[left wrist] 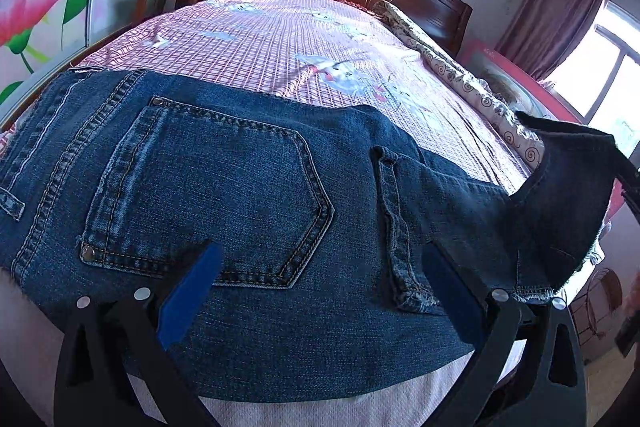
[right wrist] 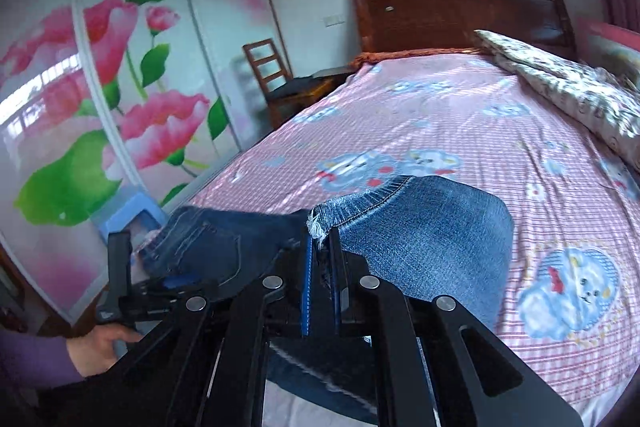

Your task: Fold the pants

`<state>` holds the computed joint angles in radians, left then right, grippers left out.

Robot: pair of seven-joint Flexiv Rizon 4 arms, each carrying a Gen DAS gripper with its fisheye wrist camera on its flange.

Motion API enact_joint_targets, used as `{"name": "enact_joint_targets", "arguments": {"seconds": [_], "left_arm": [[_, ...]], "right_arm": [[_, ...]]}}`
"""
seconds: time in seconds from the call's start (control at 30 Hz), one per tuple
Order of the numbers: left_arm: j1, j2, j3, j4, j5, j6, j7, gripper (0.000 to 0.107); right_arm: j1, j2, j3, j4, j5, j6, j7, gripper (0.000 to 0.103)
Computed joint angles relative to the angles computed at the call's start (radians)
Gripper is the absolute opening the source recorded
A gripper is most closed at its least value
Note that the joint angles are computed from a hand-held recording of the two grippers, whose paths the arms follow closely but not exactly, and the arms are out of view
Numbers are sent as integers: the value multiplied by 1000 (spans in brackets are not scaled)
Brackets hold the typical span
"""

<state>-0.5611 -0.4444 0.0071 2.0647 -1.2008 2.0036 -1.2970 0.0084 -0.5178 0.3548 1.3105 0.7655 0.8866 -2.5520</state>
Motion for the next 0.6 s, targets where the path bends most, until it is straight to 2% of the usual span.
{"name": "enact_joint_targets", "arguments": {"seconds": [0.07,0.1,0.23,0.33,0.4,0.43,0.5,0.57,0.6], "left_arm": [[9,15,-5,24,23,9,-32,101],[-7,18,4,28,-4,18,-21,101],[14,51,-20,87,5,57,-60,101],[55,67,-41,140,88,83,-135,101],[89,68,-51,169,186,111,-221,101],[77,59,-43,164,177,120,-216,101],[20,39,-21,131,71,130,-118,101],[7,26,-32,112,10,146,-48,101],[18,26,-43,113,14,150,-49,101]], "right_arm": [[38,-23,12,21,-12,-13,7,7],[65,-35,12,39,-24,8,8,7],[160,-100,-2,97,-125,73,53,7],[172,-136,-3,108,-181,89,120,7],[146,-146,23,101,-191,76,123,7],[145,-140,23,106,-210,73,128,7],[141,-122,22,118,-238,71,140,7],[118,-121,24,82,-253,-27,186,9],[99,-122,34,57,-231,-70,210,9]]}}
